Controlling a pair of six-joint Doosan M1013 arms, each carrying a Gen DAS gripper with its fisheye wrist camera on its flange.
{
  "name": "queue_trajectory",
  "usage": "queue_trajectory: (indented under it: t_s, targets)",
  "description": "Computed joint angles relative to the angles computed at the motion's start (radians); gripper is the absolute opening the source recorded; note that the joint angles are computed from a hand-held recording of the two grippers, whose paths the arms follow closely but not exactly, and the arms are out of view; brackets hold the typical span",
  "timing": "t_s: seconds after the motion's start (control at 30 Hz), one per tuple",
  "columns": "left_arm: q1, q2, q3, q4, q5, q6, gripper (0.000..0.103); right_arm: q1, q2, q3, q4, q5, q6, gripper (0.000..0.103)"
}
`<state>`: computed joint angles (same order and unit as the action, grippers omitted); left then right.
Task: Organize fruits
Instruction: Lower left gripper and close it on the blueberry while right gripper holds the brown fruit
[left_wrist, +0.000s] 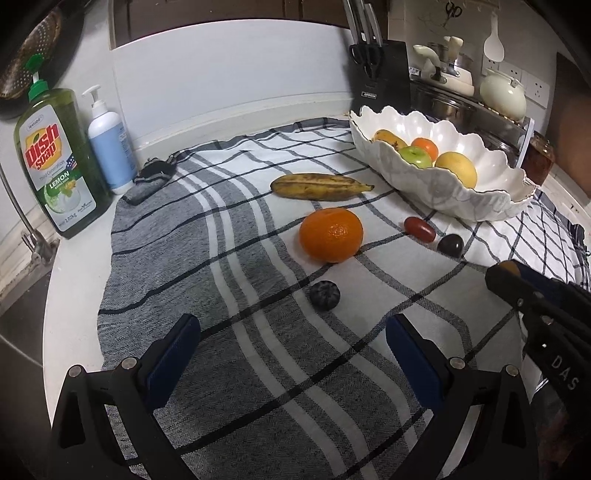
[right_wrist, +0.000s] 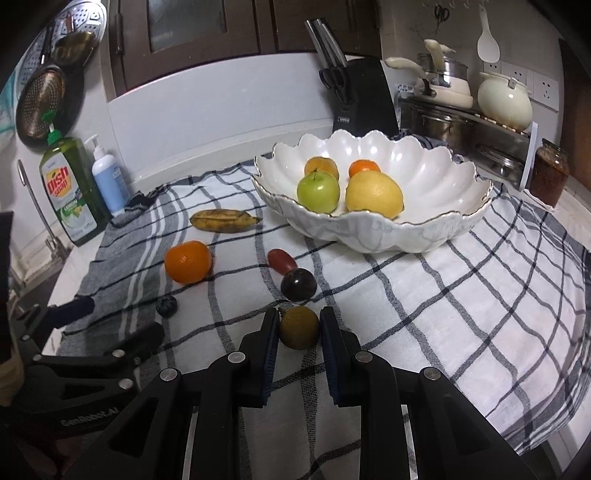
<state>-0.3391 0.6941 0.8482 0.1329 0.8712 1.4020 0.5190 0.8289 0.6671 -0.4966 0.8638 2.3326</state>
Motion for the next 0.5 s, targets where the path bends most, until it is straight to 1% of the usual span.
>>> queue_trajectory:
  t_s: [0.27,0.5]
  targets:
    - [-0.002,-0.007,0.005,-0.009,-0.014,0.01,0.102,0.008,-0.024,0.035,-0.068,-0.033,0.047,0.024]
    - [-0.003,-0.014,0.013,-0.019,-0.022,0.019,0.102,0.01,-0.038,0.052,-0.094,-0.048,0.069,0.024]
